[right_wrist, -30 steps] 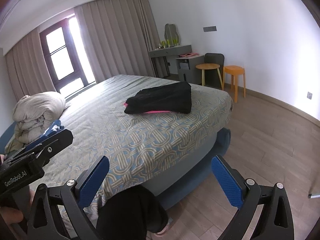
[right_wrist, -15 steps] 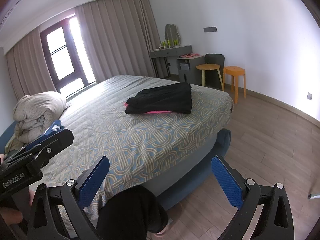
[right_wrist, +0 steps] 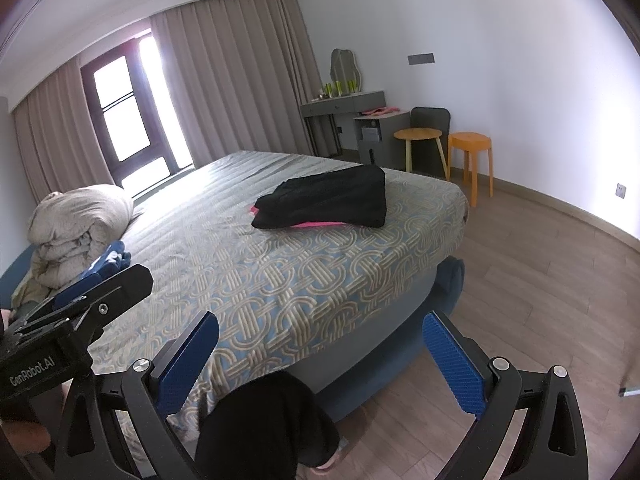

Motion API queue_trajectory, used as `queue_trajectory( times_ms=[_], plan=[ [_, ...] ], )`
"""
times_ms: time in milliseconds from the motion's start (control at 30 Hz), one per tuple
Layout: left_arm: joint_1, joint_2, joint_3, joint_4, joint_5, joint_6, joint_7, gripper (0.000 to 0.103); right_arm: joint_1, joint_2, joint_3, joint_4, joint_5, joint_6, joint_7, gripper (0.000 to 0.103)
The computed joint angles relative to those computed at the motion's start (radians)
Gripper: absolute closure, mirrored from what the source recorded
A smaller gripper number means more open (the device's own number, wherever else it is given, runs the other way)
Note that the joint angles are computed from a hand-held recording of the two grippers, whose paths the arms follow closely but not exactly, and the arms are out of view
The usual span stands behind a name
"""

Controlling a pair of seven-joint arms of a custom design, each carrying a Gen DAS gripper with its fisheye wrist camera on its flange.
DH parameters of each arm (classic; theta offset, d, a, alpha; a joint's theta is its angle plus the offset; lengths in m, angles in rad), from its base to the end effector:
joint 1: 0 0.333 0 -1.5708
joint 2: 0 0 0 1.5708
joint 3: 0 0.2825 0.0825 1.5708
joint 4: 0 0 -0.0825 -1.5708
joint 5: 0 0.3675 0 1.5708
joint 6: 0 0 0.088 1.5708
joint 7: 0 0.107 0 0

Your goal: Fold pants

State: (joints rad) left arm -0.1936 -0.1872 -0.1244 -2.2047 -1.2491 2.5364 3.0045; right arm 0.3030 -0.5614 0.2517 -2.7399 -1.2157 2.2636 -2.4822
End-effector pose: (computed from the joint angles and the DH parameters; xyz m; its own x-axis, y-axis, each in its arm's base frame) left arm 0.4983 -0.1551 0.4847 -0.7898 -0.6034 0.1100 -0.3981 0.3679 -0.8404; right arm 0.3351 0.1704 0.3862 -0.6650 -0.7142 -0.2183 -0.2377 0.4796 -0.8447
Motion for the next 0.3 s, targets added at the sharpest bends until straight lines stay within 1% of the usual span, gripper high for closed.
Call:
queue_trajectory(
  times_ms=[67,200,233,300],
  plan=[
    [0.0,0.001,0.0,0.001,-0.003,0.002,0.002,0.001,0.001,0.0,0.002,-0.001,0.001,-0.001,0.003,0.0],
    [-0.008,-0.005,-0.007,-0.008,-0.027,0.048,0.025,0.001,0.0,0.0,0.002,-0.001,-0.002,-0.003,0.003,0.0],
    [-0.008,-0.003,-0.005,-0.007,-0.024,0.045,0.022,0.001,0.0,-0.001,0.0,-0.002,-0.004,0.0,0.003,0.0],
    [-0.003,0.003,0.001,0.003,0.009,0.006,-0.005,0.001,-0.003,0.004,0.0,-0.003,-0.01,0.003,0.01,0.0]
  ],
)
